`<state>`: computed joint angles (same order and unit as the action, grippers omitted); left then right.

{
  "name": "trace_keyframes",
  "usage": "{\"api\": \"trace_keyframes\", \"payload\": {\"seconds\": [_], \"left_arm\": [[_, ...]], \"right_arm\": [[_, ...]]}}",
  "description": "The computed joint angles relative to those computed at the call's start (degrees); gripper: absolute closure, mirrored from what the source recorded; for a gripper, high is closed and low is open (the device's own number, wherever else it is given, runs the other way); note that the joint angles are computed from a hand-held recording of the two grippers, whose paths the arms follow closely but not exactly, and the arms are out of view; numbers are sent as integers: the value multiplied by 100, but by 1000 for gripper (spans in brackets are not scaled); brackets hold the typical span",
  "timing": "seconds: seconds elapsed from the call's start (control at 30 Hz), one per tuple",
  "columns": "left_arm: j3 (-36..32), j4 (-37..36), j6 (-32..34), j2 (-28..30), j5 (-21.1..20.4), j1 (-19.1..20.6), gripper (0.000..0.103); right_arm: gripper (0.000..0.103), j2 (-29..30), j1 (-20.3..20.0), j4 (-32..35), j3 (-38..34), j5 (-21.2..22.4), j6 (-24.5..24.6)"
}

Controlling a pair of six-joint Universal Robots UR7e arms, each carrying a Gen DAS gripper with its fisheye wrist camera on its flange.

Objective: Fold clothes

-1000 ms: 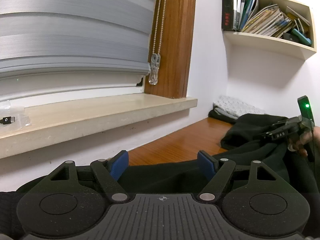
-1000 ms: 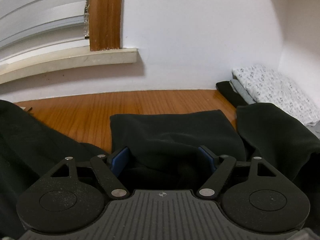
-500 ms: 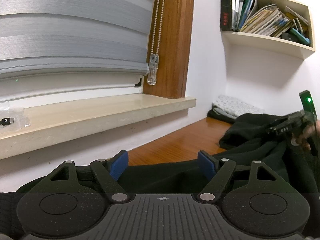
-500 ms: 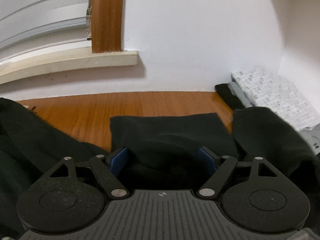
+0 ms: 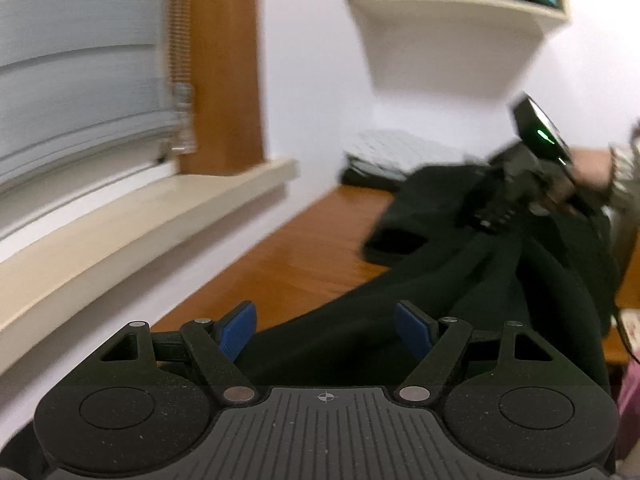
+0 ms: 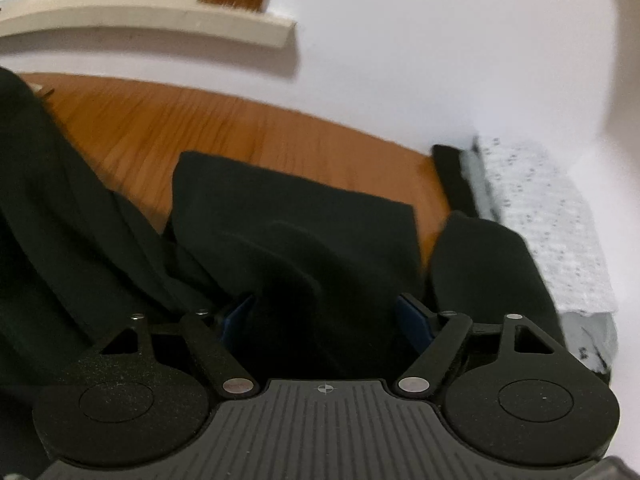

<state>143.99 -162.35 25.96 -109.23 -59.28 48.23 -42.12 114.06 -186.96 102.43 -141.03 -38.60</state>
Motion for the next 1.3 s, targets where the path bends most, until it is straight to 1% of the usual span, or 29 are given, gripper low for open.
{"api": "trace_keyframes", "payload": {"seconds": [0.03, 0.07, 0.1, 0.13, 0.17, 0.2, 0.23, 0.3, 0.37, 0.4, 0.43, 0.47, 0.53, 0.67, 0.77, 0.83, 0.87, 0.9, 0.93, 0.97, 1.0, 1.03, 1.07, 1.1, 1.13, 1.17, 1.23, 1.27, 1.3], "left_arm": [[-65, 24, 52, 203, 14, -8, 24], [-136, 46, 113, 402, 5, 4, 24], [-205, 79, 168, 589, -24, 28, 24], [-276, 126, 216, 767, -55, 55, 24], [-319, 135, 272, 924, -64, 79, 24], [-352, 129, 331, 1074, -63, 99, 24], [-391, 112, 397, 1218, -61, 122, 25], [-472, 54, 511, 1453, -97, 196, 32], [-552, -17, 571, 1618, -176, 285, 51], [-579, -67, 614, 1667, -247, 336, 56], [-602, -121, 664, 1705, -328, 390, 70], [-596, -252, 735, 1714, -367, 422, 87], [-559, -603, 864, 1688, -369, 433, 97], [-498, -1518, 1054, 1459, -172, 277, 98], [-618, -2033, 1168, 1392, 173, 192, 98], [-685, -2231, 1143, 1499, 526, 227, 98], [-717, -2159, 1001, 1552, 685, 292, 97], [-753, -2079, 854, 1606, 842, 358, 95], [-793, -1989, 701, 1662, 996, 425, 93], [-778, -1953, 590, 1653, 1004, 492, 87], [-746, -1893, 491, 1582, 888, 564, 82], [-708, -1861, 421, 1505, 820, 582, 64], [-668, -1844, 361, 1430, 781, 578, 49], [-628, -1825, 301, 1354, 741, 574, 45], [-642, -1766, 256, 1306, 736, 561, 42], [-675, -1692, 217, 1269, 743, 544, 42], [-745, -1556, 161, 1204, 780, 500, 38], [-782, -1499, 151, 1179, 819, 469, 34], [-819, -1442, 142, 1155, 858, 439, 33]], "right_arm": [[40, -10, -20, 116, -22, 89, 41], [55, -20, -40, 225, -43, 185, 78], [62, -19, -52, 256, -50, 263, 67], [66, 19, -47, 75, -54, 288, -47], [76, 61, -41, -122, -58, 311, -169], [80, 102, -31, -422, -55, 344, -336], [82, 144, -21, -726, -56, 383, -505], [85, 244, 20, -1466, -98, 505, -890], [86, 357, 69, -2128, -255, 664, -1280], [86, 395, 95, -2327, -352, 770, -1409], [86, 430, 121, -2505, -454, 883, -1526], [86, 487, 154, -2607, -596, 973, -1676], [86, 605, 216, -2775, -896, 1164, -1970], [86, 991, 322, -3120, -1614, 1547, -2613], [85, 1253, 329, -3585, -2073, 2018, -2855], [77, 1404, 290, -3590, -2336, 2178, -2789], [59, 1456, 277, -3379, -2436, 2012, -2648], [47, 1497, 266, -3119, -2527, 1824, -2473], [46, 1364, 233, -2620, -2378, 1651, -2057], [44, 1197, 193, -2035, -2210, 1519, -1580], [41, 996, 122, -1685, -1948, 1529, -1238], [40, 803, 40, -1391, -1692, 1575, -937], [37, 660, -26, -1337, -1458, 1538, -780], [31, 535, -96, -1355, -1229, 1503, -659], [28, 367, -185, -1164, -1024, 1499, -368], [26, 142, -301, -873, -775, 1607, 51], [26, -197, -534, -647, -280, 1995, 702], [26, -241, -619, -824, -73, 2065, 971], [26, -283, -715, -906, 127, 2259, 1076]]}}
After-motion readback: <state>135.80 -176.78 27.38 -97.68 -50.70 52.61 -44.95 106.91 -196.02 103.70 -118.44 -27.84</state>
